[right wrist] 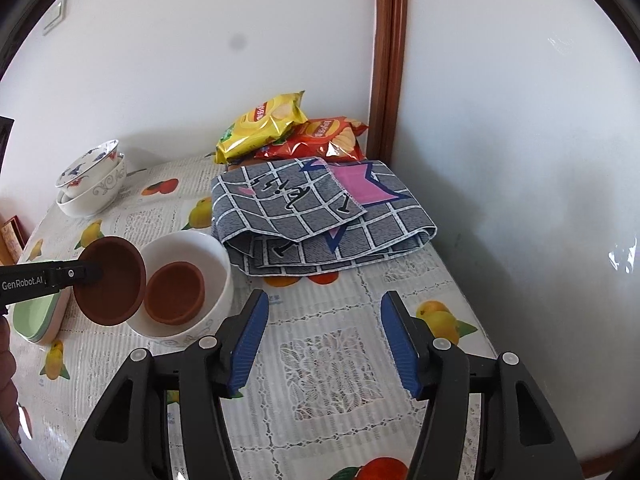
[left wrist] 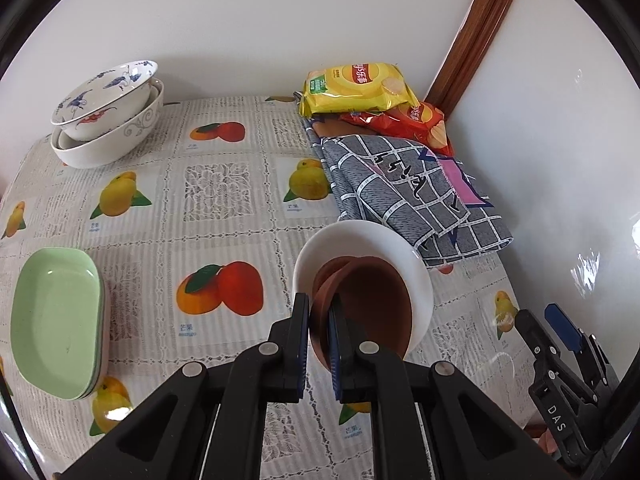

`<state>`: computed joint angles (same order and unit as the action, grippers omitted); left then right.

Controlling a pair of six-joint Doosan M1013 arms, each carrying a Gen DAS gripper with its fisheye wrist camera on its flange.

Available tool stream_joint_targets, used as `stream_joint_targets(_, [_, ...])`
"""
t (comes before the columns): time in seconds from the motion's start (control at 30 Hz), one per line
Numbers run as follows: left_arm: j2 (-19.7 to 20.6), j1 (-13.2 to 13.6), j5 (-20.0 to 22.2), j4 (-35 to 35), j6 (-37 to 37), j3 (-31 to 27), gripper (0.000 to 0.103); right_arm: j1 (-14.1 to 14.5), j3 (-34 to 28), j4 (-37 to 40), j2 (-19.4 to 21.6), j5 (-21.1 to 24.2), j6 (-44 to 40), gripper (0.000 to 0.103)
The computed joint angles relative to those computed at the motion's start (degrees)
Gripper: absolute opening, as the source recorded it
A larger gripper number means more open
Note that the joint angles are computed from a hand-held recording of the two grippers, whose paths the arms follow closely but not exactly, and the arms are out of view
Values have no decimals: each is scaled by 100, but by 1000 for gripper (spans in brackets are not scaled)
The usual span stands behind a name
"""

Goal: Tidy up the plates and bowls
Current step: 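Carry the left tool's terracotta saucer over the white bowl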

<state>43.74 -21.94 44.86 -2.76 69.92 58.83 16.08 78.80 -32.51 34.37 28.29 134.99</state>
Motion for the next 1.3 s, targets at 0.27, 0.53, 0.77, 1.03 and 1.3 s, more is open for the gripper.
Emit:
stream_joint_targets(0.27, [359,30,462,-112,-60,-531,9,-112,-255,289,155,162,-299,58])
stream_joint_targets(0.53, [552,49,580,-173,-135,-758,9,-151,-337,695,233,125,-791,58])
stream_joint_targets(0.77, [670,35,660,-223,-2,-899,10,-171,-264,830,216,172,-767,58])
stream_joint_targets(1.03, [726,51,637,-443,234,-910,10,-169,-208,823,213,234,-564,58])
stream_joint_targets(1.3, [763,88,573,-697,419,-921,10,-163,-160,865,208,237,-393,58])
